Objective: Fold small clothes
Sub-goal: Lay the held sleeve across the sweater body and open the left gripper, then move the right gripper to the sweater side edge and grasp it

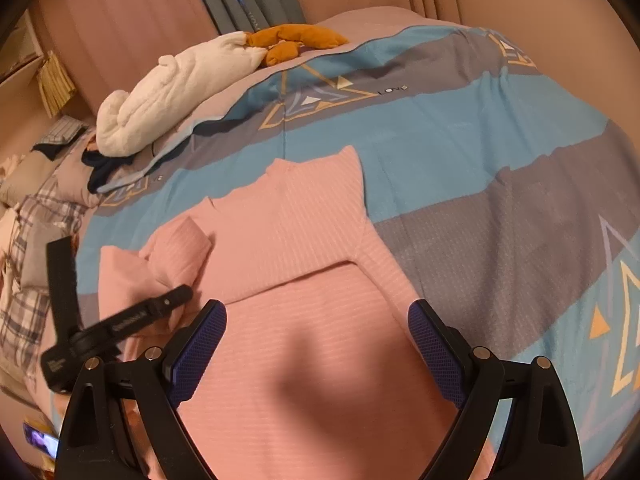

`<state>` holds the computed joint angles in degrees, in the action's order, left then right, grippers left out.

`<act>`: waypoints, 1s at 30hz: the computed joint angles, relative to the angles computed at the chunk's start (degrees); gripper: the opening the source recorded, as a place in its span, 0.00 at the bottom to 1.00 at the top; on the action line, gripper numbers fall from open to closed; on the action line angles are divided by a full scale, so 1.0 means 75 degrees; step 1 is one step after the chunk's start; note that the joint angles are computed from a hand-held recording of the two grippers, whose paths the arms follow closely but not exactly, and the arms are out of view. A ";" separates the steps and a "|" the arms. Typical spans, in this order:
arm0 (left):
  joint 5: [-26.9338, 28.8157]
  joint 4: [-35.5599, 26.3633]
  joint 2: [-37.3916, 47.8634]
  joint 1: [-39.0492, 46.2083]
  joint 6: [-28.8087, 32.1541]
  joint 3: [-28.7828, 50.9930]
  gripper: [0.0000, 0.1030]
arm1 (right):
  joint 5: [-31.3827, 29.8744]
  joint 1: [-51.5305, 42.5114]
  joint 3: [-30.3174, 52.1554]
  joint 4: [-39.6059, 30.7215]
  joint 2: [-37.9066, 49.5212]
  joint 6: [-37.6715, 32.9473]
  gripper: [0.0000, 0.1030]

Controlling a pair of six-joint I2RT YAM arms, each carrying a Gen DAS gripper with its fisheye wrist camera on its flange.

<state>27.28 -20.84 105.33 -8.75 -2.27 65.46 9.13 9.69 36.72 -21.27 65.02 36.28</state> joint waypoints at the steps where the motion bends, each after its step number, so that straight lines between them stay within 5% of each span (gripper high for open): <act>1: 0.0253 0.0000 -0.0067 0.0062 -0.0030 -0.0033 0.40 | -0.0022 -0.0035 -0.0028 -0.0017 -0.0048 0.0017 0.89; 6: 0.1096 -0.0020 -0.0588 0.0142 -0.0111 -0.0234 0.60 | -0.0126 -0.0172 -0.0101 -0.0002 -0.0114 0.0075 0.89; 14: 0.1082 -0.1009 -0.1475 0.1119 -0.0117 -0.0228 0.63 | -0.0953 -0.0325 -0.0107 0.0436 0.0296 0.0020 0.89; 25: 0.0492 -0.1686 -0.2075 0.3247 0.0453 -0.0374 0.62 | -0.3232 -0.0278 0.1477 0.1533 0.3211 -0.0036 0.55; 30: 0.0668 -0.1792 -0.2145 0.3990 0.0594 -0.0437 0.62 | -0.3359 -0.0011 0.2251 0.1438 0.4354 0.0131 0.48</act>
<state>32.29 -34.28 89.24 21.17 2.18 62.18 -16.06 9.61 53.60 -10.49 97.68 37.26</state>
